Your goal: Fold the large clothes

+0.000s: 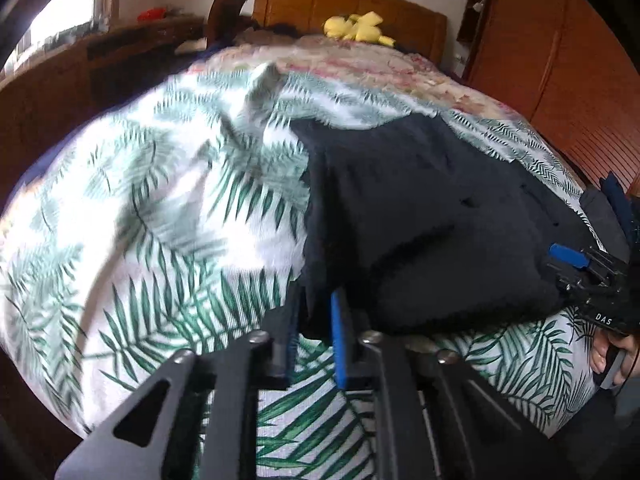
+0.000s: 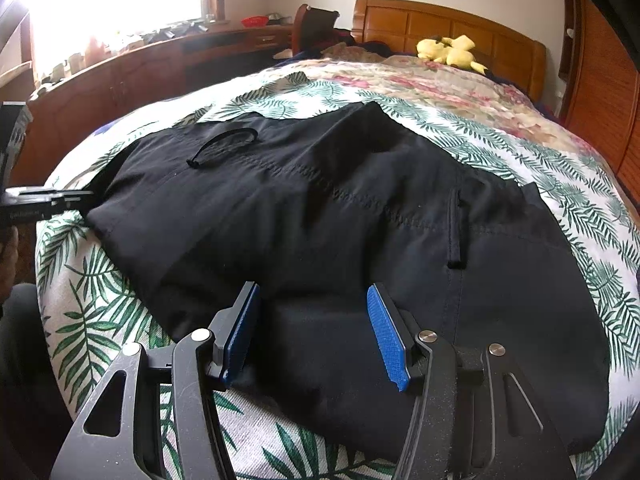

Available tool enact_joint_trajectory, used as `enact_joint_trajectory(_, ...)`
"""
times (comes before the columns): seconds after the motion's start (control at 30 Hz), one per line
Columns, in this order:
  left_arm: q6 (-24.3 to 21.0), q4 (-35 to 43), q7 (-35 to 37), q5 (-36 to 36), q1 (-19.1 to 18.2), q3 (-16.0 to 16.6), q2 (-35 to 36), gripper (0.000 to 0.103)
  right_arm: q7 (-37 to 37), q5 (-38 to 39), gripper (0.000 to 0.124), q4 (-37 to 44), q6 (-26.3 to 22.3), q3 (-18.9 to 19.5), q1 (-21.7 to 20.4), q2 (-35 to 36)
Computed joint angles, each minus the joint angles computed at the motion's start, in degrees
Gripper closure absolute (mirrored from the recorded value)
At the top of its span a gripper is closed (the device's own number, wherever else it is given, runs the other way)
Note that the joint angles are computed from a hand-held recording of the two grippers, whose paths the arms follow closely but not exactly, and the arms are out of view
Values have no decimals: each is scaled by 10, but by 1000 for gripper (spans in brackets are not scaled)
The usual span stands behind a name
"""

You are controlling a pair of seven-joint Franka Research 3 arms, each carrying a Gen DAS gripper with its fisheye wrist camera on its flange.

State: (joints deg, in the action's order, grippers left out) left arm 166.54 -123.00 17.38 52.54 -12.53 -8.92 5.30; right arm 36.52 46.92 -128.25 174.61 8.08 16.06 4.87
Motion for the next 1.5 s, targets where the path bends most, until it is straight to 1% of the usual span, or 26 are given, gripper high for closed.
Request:
enact_joint_trajectory(0.07, -18, 13, -45, 54, -10, 2, -9, 98, -15, 15, 67, -2, -2, 3, -2, -4)
enact_joint_trajectory(0.17, -26, 35, -99, 117, -14, -4, -18, 100, -43, 44, 68, -7, 4, 2, -4, -14)
enact_joint_trajectory(0.23, -28, 54, -111, 131, -14, -10, -18, 100, -52, 55, 68, -12, 5, -3, -3, -21)
enact_joint_trajectory(0.27, -24, 66, -102, 125, -14, -13, -14, 100, -56, 60, 68, -14, 6, -6, -2, -25)
enact_joint_trajectory(0.33, -30, 95, -75, 116, -18, -18, -3, 101, -62, 68, 68, -20, 5, -13, -2, -33)
enact_joint_trajectory(0.53, -39, 198, 2, 93, -55, -22, 52, 102, -93, 102, 68, -43, 8, -40, -3, -65)
enact_joint_trajectory(0.63, -41, 255, 65, 55, -80, -26, 90, 103, -96, 108, 68, -55, 7, -56, -5, -80)
enact_joint_trajectory(0.7, -43, 307, 117, 12, -95, -35, 128, 103, -94, 107, 68, -63, 9, -66, -7, -89)
enact_joint_trajectory(0.73, -46, 324, 131, 1, -104, -35, 140, 103, -96, 111, 68, -67, 10, -70, -6, -93)
enact_joint_trajectory(0.83, -68, 411, 213, -51, -129, -51, 201, 103, -102, 120, 68, -80, 8, -85, -9, -106)
enact_joint_trajectory(0.87, -78, 447, 250, -72, -136, -62, 227, 103, -103, 123, 68, -82, 7, -91, -12, -110)
enact_joint_trajectory(0.93, -99, 508, 305, -106, -152, -74, 270, 103, -116, 141, 68, -87, 3, -103, -12, -119)
enact_joint_trajectory(0.97, -105, 526, 322, -117, -162, -75, 282, 103, -121, 147, 68, -91, 1, -108, -13, -124)
enact_joint_trajectory(1.0, -116, 558, 353, -137, -168, -85, 306, 103, -128, 155, 68, -96, 0, -112, -13, -131)
enact_joint_trajectory(1.07, -138, 606, 391, -162, -187, -86, 337, 103, -136, 163, 68, -104, -3, -119, -16, -140)
enact_joint_trajectory(1.13, -157, 642, 416, -177, -207, -78, 357, 103, -127, 152, 68, -112, -4, -122, -22, -146)
enact_joint_trajectory(1.2, -189, 695, 441, -196, -227, -69, 386, 103, -130, 154, 68, -119, -7, -129, -24, -154)
enact_joint_trajectory(1.23, -200, 709, 443, -200, -238, -59, 392, 103, -132, 155, 68, -122, -9, -133, -25, -157)
enact_joint_trajectory(1.27, -221, 738, 452, -204, -251, -48, 407, 103, -136, 158, 68, -124, -11, -137, -25, -161)
enact_joint_trajectory(1.33, -242, 771, 463, -214, -271, -30, 424, 103, -148, 170, 68, -128, -17, -146, -25, -168)
enact_joint_trajectory(1.4, -251, 786, 478, -229, -281, -20, 430, 103, -161, 184, 68, -129, -25, -154, -26, -175)
enact_joint_trajectory(1.47, -231, 766, 491, -247, -282, -15, 418, 103, -172, 195, 68, -130, -30, -157, -28, -179)
enact_joint_trajectory(1.5, -228, 768, 494, -251, -287, -8, 419, 102, -175, 199, 68, -131, -32, -157, -30, -181)
